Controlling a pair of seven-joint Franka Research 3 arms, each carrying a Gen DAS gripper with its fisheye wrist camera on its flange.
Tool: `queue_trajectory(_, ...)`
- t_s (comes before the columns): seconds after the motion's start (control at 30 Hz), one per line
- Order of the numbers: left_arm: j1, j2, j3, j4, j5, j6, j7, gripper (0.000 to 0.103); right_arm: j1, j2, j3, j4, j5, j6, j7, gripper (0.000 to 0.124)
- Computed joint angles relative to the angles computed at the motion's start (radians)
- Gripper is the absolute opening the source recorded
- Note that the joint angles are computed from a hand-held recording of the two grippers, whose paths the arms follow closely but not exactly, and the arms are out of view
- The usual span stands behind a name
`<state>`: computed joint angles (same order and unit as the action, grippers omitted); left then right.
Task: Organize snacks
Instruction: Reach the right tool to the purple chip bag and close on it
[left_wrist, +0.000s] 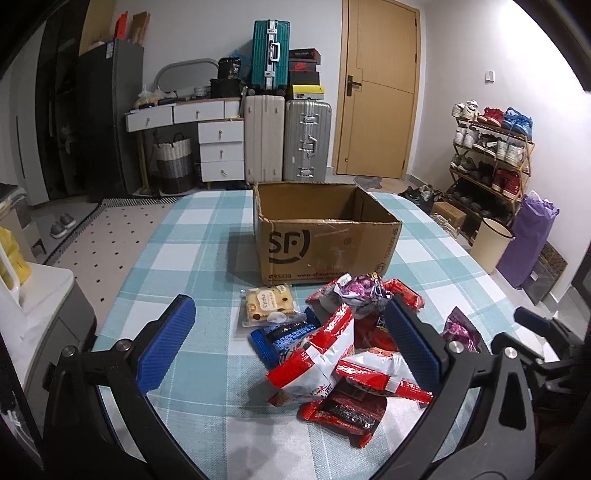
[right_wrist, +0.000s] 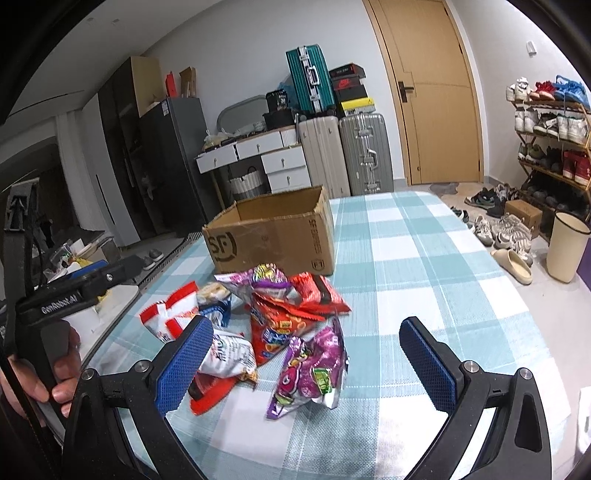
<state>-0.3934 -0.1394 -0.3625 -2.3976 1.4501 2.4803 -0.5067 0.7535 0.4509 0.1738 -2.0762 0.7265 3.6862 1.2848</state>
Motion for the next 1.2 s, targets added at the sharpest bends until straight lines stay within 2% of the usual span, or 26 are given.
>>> queue_trajectory(0.2,0.017,0.026,0.022,0.001,0.041,0.056,-0.033,0.102,-0.018,0.041,-0.007,0.038,-0.024,-0.057,0.022,0.103)
queue_trajectory(0.4,0.030,0.061,0.040,0.015,0.070,0.097,-0.039,0.102,-0.065,0.091,0.008,0.072,-0.116,-0.097,0.099,0.103)
queue_trajectory(0.67,0.038,0.086,0.055,0.027,0.095,0.131,-0.054,0.102,-0.051,0.137,-0.035,0.127,-0.151,-0.162,0.137,0.103)
queue_trajectory(1.03,0.046,0.104,0.069,0.038,0.107,0.154,-0.061,0.102,-0.058,0.161,-0.053,0.161,-0.207,-0.236,0.196,0.102)
queue_trajectory(1.13,0.045,0.103,0.067,0.036,0.103,0.150,-0.064,0.102,-0.034,0.164,-0.085,0.178,-0.208,-0.281,0.206,0.099)
queue_trajectory(1.2,0.045,0.103,0.068,0.035,0.106,0.152,-0.070,0.102,-0.040,0.167,-0.081,0.184,-0.224,-0.295,0.217,0.094)
